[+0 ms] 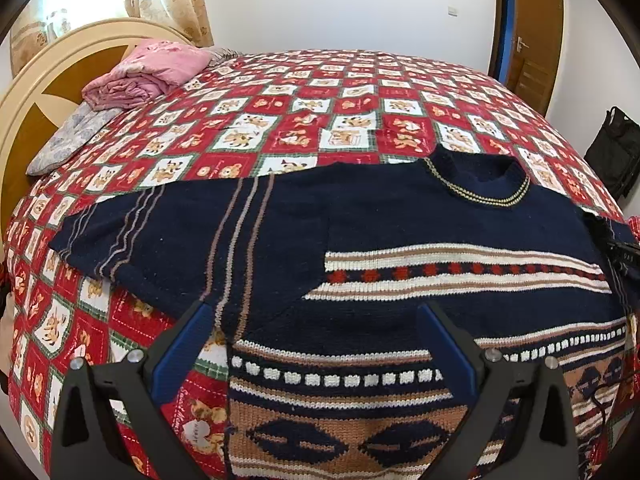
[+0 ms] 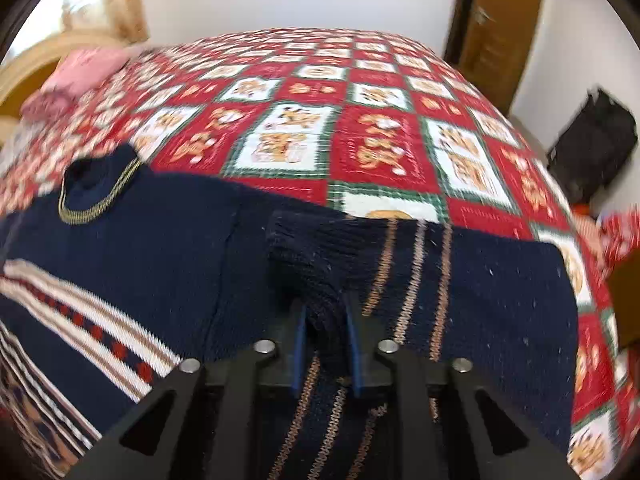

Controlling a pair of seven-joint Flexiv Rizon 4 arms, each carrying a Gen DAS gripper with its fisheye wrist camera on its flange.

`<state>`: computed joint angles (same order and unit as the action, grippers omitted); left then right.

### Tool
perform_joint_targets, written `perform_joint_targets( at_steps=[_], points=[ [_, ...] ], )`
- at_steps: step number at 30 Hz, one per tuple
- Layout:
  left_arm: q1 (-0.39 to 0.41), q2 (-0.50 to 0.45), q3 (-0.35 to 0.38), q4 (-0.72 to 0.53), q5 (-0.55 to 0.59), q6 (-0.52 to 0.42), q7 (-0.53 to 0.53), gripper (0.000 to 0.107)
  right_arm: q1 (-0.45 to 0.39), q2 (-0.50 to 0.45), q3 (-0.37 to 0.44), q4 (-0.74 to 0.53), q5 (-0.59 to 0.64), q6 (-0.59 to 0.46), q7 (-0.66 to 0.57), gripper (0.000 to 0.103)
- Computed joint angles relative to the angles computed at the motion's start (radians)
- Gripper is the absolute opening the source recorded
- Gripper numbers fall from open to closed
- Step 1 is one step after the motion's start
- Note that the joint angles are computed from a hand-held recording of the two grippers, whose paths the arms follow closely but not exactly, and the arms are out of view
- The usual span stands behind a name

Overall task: Fold small clothes
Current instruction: 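Fold the held sleeve across the sweater body with the right gripper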

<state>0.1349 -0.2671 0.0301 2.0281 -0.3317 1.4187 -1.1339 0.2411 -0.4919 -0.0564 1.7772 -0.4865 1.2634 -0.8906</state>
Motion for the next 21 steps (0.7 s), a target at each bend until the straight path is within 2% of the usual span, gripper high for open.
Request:
perform_joint_targets(
  at_steps=[2,5,8,11,16,19,21],
  points=[
    [0.015,0.004,-0.018,0.009,-0.024,0.007,0.022,0.103,-0.003,0.008,0.007,-0.008,0.034,-0.014,0.037,0.012],
    [0.033,0.01,-0.037,0.023,-0.061,0.034,0.054,0.103,0.017,0.052,0.008,0.016,0.038,0.044,0.1,0.012],
    [0.061,0.011,-0.067,0.03,-0.123,0.046,0.089,0.103,0.029,0.088,0.084,-0.01,0.069,0.076,0.064,0.012],
    [0.08,0.011,-0.083,0.035,-0.177,0.065,0.121,0.103,0.032,0.077,0.19,-0.076,0.156,0.095,-0.013,0.012],
    [0.098,0.013,-0.054,0.039,-0.192,0.126,0.117,0.103,0.072,-0.071,0.371,-0.284,0.302,0.092,-0.184,0.012],
    [0.076,0.006,0.036,0.02,-0.131,0.134,0.03,0.103,0.146,-0.192,0.395,-0.416,0.324,0.055,-0.232,0.012],
    [0.087,0.005,0.055,0.018,-0.109,0.136,-0.007,0.103,0.198,-0.271,0.392,-0.491,0.342,0.009,-0.237,0.013]
  ],
)
